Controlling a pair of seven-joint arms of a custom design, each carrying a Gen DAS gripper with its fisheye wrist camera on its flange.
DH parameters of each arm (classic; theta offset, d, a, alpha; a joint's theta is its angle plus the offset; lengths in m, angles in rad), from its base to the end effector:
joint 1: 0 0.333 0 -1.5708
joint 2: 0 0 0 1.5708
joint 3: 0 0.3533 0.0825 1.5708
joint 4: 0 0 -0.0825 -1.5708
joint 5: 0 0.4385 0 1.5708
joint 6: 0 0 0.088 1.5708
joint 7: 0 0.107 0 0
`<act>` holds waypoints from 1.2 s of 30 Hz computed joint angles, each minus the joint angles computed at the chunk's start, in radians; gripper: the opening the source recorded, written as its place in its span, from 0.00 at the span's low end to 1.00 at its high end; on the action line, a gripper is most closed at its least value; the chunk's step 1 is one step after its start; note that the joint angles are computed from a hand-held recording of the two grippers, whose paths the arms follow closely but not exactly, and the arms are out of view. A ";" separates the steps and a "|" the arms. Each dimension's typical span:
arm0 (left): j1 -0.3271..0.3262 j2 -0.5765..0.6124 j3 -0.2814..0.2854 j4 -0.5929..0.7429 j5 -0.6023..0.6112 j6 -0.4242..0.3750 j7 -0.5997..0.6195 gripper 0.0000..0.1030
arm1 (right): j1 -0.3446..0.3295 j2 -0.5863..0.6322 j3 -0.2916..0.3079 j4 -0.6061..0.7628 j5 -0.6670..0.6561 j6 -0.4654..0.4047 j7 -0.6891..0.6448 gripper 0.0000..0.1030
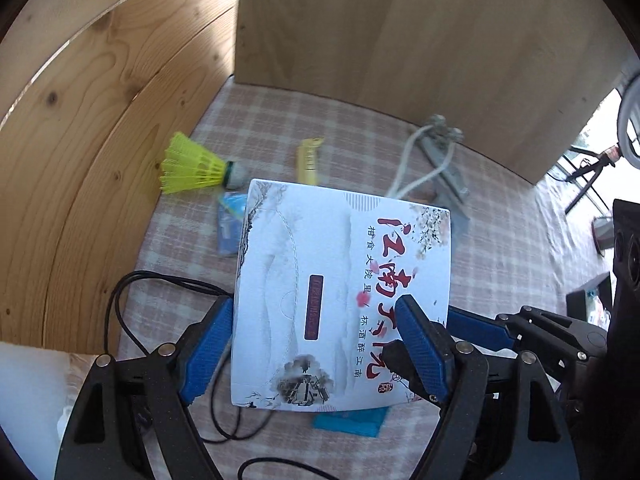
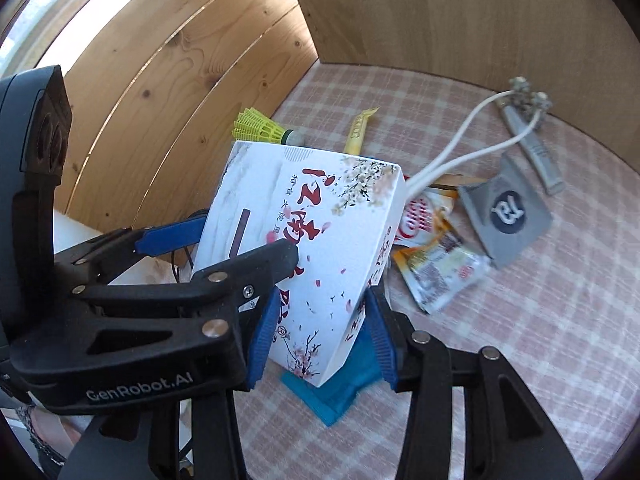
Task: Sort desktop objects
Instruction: 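Carry the white box with both grippers and lower it into the black tray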
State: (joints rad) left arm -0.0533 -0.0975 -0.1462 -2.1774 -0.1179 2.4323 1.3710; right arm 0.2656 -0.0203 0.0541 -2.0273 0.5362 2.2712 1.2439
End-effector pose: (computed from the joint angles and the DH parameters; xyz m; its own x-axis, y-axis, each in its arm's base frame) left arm 0.5784 -0.1190 0.4803 0.0482 -0.9868 0.1544 -0.9438 -0.0956 -0.3165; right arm 0.5864 0.2078 0.5003 0.3778 -0.8443 -0.3800 -0.9105 -0.2641 -0.3184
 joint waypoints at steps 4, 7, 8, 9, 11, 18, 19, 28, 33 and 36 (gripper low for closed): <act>-0.036 -0.036 -0.039 -0.006 0.033 -0.005 -0.044 0.77 | -0.020 -0.060 -0.027 -0.063 0.011 0.007 -0.032 0.43; -0.069 -0.043 -0.067 0.010 0.048 -0.016 -0.072 0.77 | -0.036 -0.126 -0.054 -0.125 0.001 0.018 -0.038 0.43; -0.081 -0.040 -0.075 0.016 0.051 -0.014 -0.083 0.77 | -0.041 -0.150 -0.066 -0.146 -0.001 0.020 -0.039 0.43; -0.093 -0.032 -0.083 0.024 0.054 -0.010 -0.090 0.77 | -0.045 -0.169 -0.075 -0.167 -0.004 0.026 -0.036 0.43; -0.118 -0.022 -0.098 0.043 0.067 -0.012 -0.107 0.77 | -0.057 -0.218 -0.102 -0.210 -0.008 0.024 -0.042 0.43; -0.218 0.045 -0.146 0.143 0.114 -0.032 -0.149 0.77 | -0.120 -0.350 -0.194 -0.314 -0.065 0.012 -0.042 0.43; -0.234 0.059 -0.152 0.159 0.122 -0.033 -0.155 0.77 | -0.132 -0.367 -0.208 -0.326 -0.074 0.007 -0.042 0.43; -0.391 0.198 -0.195 0.324 0.178 -0.042 -0.186 0.77 | -0.266 -0.507 -0.318 -0.402 -0.188 -0.052 -0.041 0.43; -0.490 0.306 -0.204 0.463 0.213 -0.073 -0.187 0.77 | -0.354 -0.557 -0.380 -0.415 -0.246 -0.086 -0.051 0.43; -0.553 0.380 -0.202 0.563 0.233 -0.101 -0.183 0.77 | -0.406 -0.563 -0.420 -0.410 -0.270 -0.095 -0.063 0.43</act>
